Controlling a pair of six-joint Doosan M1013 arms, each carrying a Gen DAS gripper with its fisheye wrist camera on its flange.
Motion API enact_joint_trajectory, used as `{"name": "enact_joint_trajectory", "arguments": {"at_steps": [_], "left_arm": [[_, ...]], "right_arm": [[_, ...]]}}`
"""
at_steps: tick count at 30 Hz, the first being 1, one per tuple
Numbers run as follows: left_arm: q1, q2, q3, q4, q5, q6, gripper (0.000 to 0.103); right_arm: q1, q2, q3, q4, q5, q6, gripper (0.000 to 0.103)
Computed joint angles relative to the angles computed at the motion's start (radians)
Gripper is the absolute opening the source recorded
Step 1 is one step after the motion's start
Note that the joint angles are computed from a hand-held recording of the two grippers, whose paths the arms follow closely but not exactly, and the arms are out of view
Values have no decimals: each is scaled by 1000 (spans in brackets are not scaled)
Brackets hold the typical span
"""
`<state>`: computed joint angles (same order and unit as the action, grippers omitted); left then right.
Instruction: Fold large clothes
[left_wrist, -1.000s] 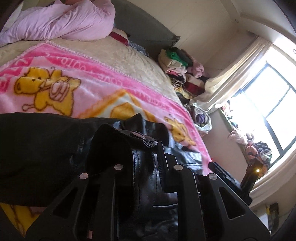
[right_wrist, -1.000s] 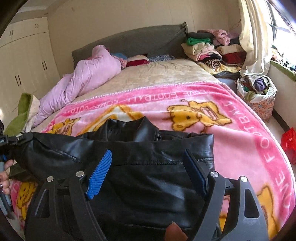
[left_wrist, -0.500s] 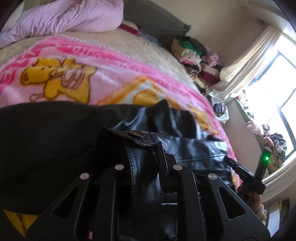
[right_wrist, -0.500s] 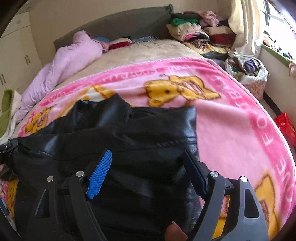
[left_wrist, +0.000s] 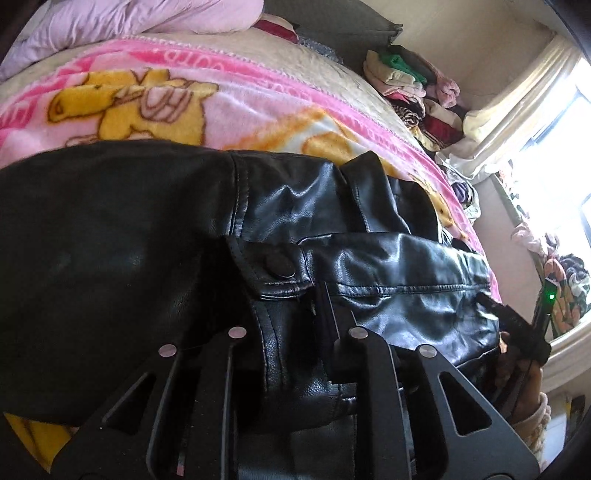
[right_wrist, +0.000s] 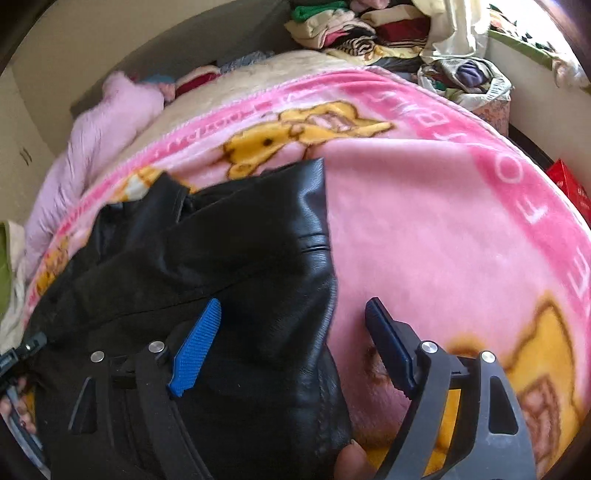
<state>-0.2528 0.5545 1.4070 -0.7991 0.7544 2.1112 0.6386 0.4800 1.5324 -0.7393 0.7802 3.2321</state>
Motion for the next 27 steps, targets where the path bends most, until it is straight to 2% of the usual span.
{"name": "enact_joint_trajectory", "arguments": {"at_steps": [4, 7, 8, 10, 11, 14, 18, 23, 27], "left_arm": [[-8, -31, 16, 46, -42, -18, 23], [-3, -56, 35, 24, -67, -8, 29], [-2, -64, 42, 16, -78, -7, 36], [0, -80, 57, -11, -108, 7, 61], [4, -95, 78, -85, -135, 65, 71], [3, -112, 93, -147, -158, 116, 75], [-16, -120, 98, -57, -164, 75, 94], [-35, -110, 99, 27, -146, 23, 94], [-47, -107, 100, 87, -127, -14, 94]], "right_arm": [[43, -8, -19, -103, 34, -15, 80], [64, -11, -37, -137, 39, -43, 80], [69, -12, -40, -140, 33, -50, 80], [77, -16, -45, -145, 17, -62, 80], [79, -16, -47, -137, 4, -74, 80], [81, -13, -55, -93, -27, -119, 80], [88, 4, -69, -23, -35, -197, 80], [90, 14, -74, 41, -56, -252, 80], [94, 28, -89, 85, -26, -300, 80]]}}
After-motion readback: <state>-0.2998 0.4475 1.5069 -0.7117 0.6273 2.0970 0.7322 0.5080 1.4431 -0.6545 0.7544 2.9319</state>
